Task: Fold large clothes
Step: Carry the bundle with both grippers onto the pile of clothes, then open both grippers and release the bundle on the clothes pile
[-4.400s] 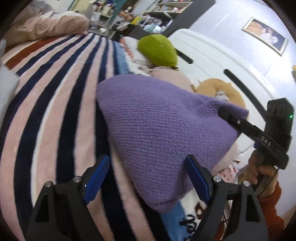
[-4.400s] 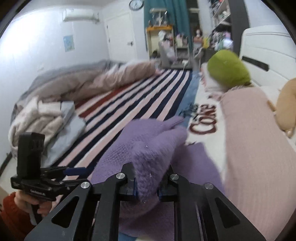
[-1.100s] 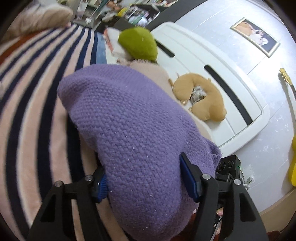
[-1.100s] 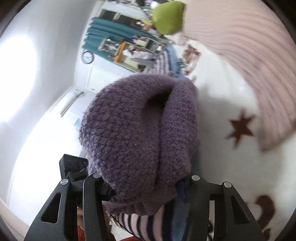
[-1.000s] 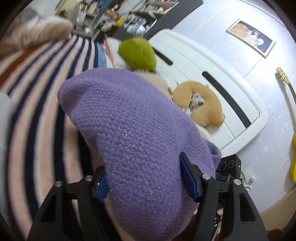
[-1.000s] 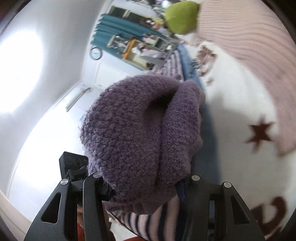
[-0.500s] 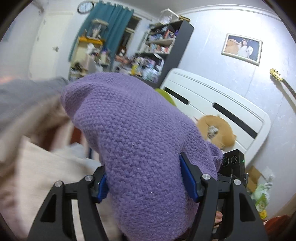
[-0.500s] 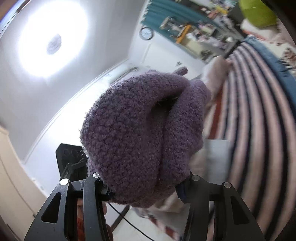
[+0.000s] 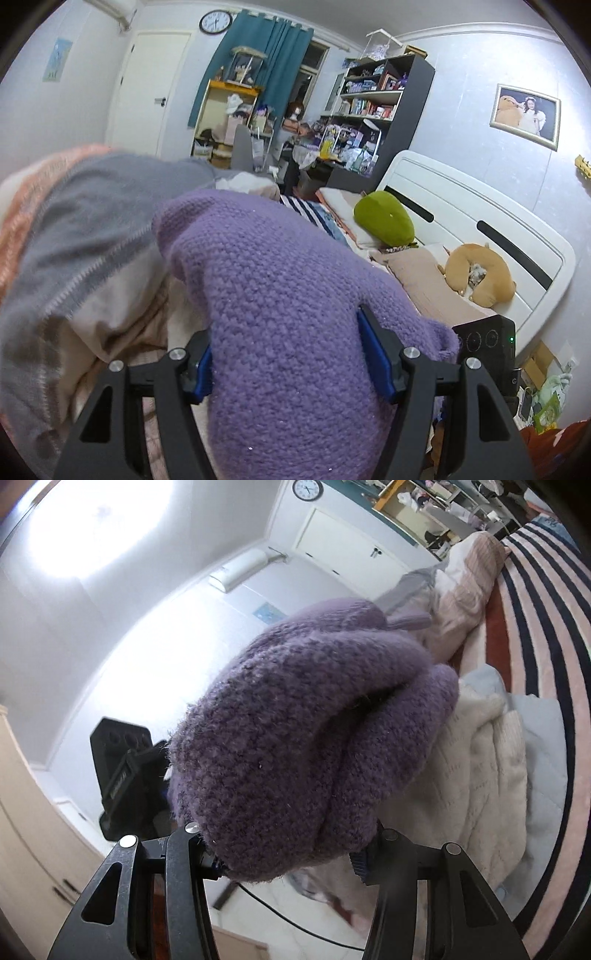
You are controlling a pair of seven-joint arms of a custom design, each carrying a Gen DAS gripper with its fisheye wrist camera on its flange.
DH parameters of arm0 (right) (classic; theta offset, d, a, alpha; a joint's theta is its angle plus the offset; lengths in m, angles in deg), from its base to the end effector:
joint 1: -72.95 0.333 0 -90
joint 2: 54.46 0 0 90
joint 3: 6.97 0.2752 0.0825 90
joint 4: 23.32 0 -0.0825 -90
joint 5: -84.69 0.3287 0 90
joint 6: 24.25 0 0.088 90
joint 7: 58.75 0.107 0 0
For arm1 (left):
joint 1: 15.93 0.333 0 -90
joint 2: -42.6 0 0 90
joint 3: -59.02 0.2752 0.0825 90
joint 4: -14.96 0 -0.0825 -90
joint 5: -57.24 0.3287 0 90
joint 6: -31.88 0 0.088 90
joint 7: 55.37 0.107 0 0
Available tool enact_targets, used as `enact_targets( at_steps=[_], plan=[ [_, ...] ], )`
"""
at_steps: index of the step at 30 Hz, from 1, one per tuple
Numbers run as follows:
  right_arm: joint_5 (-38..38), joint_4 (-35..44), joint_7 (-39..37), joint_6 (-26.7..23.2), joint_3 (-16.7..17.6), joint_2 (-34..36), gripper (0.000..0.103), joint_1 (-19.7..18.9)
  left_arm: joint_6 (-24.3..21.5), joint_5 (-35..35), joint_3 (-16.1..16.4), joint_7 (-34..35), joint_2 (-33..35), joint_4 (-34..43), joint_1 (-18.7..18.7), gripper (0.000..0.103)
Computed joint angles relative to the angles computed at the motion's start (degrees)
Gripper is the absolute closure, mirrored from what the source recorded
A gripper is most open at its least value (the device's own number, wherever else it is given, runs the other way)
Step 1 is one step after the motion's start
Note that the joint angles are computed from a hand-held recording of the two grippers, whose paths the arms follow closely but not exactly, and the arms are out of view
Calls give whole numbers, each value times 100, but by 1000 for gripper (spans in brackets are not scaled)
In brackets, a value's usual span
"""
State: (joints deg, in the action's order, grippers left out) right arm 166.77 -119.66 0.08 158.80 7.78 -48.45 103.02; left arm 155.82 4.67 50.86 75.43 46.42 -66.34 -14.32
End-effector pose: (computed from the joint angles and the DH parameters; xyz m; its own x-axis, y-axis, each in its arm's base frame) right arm 0.4618 0.3172 0.5984 0.2939 -0.5669 -0.7696 -0.6197 0.5000 -0.6049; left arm 0.5484 -0.0910 0.7002 -0.6538 -0.6766 0.3386 -0.5495 0.1170 -0.8273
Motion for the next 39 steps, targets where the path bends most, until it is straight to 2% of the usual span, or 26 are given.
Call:
enact_targets(
  at_steps=[3,8,12,14,18,21,27,31,33,36,39],
  plan=[
    [-621,-210,596,-19,-88,101,59,4,-80,-174,-42,203,300,7,47,37],
    [-1107,-383,990,-203,-86,74,59,-135,-88,-168,-198,40,587,126,139,32],
    [-2513,-530,2293,-223,-323,42,59,-70,159,228,-300,-442,785,389,52,32],
    [-2940,-473,2641,-285,-359,90,59,-149,208,339,-369,-691,935,575,46,32],
    [-2550,-503,2285,-740,-146,-66,59,-460,182,473,-490,-759,1022,650,132,30],
    [-2655,-445,2116,-1189,-245,-111,57,-485,379,515,-488,-722,741,300,152,21],
    [-3081,-427,2632,-2050,-474,-288,44,-544,1057,666,-295,-726,-72,-649,-80,18],
    [-3780,-706,3105,-2135,-559,-580,41,-513,1678,1106,-133,-1004,-712,-1309,-388,18],
    [-4143,-842,3329,-2082,-593,-706,37,-516,1805,1567,-75,-1311,-901,-1470,-531,18],
    [-4435,-1094,3410,-2087,-639,-997,36,-523,2033,1804,36,-1482,-1302,-1868,-745,18],
    [-4593,-1603,3299,-1996,-665,-1471,35,-483,2592,2604,-129,-2355,-1786,-2409,-801,18]
  ],
)
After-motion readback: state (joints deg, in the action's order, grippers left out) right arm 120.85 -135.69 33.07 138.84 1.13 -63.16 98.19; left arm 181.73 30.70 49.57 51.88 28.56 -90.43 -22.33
